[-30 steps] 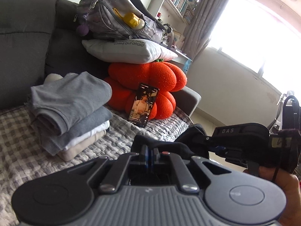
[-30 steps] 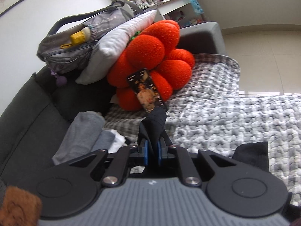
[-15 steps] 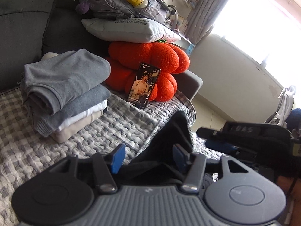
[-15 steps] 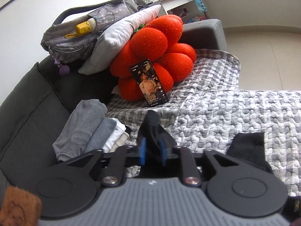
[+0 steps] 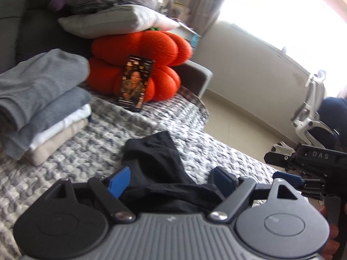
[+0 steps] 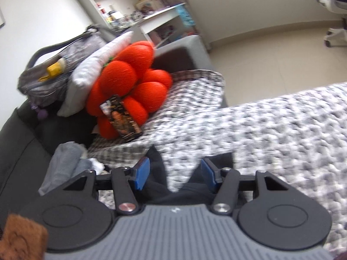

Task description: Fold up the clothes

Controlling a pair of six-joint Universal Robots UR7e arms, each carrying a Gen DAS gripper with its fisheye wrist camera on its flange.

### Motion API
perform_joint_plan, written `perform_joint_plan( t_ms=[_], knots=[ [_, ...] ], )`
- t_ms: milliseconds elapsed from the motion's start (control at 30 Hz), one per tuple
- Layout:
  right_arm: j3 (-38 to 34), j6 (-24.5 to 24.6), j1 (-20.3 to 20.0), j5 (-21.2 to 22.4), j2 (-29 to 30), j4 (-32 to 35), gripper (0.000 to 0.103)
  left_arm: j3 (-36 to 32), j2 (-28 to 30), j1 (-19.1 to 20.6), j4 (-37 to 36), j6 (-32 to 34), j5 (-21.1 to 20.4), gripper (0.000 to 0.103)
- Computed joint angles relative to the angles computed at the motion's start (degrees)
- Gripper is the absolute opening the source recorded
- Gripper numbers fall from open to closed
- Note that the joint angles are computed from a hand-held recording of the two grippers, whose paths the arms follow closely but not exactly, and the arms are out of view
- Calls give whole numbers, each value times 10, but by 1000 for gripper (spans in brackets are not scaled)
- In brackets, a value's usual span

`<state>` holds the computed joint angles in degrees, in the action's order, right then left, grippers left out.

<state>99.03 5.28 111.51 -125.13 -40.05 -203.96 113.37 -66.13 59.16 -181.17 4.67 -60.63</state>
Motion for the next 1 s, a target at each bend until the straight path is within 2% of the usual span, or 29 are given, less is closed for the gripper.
perform_joint_plan(
  t_ms=[200,333,433,567,633,767,900,1000],
  knots=[
    [74,47,-30,-25,-42,-53,57,-9,35,4,-7,27,-36,88],
    [112,69,-50,-38,-61,-68,58,-24,59,6,2,31,-43,88],
    [139,90,-67,-29,-73,-62,58,-34,79,6,7,46,-41,88],
    [158,127,-85,8,-96,-11,58,-47,101,3,10,84,-47,88],
    [170,125,-90,33,-108,-7,58,-55,113,3,15,105,-55,88],
    [194,134,-99,65,-128,6,58,-88,128,9,86,95,-76,88],
    [208,136,-104,65,-140,14,58,-134,135,26,172,69,-109,86],
    [215,135,-106,65,-148,11,58,-174,155,29,226,53,-99,80]
  ],
)
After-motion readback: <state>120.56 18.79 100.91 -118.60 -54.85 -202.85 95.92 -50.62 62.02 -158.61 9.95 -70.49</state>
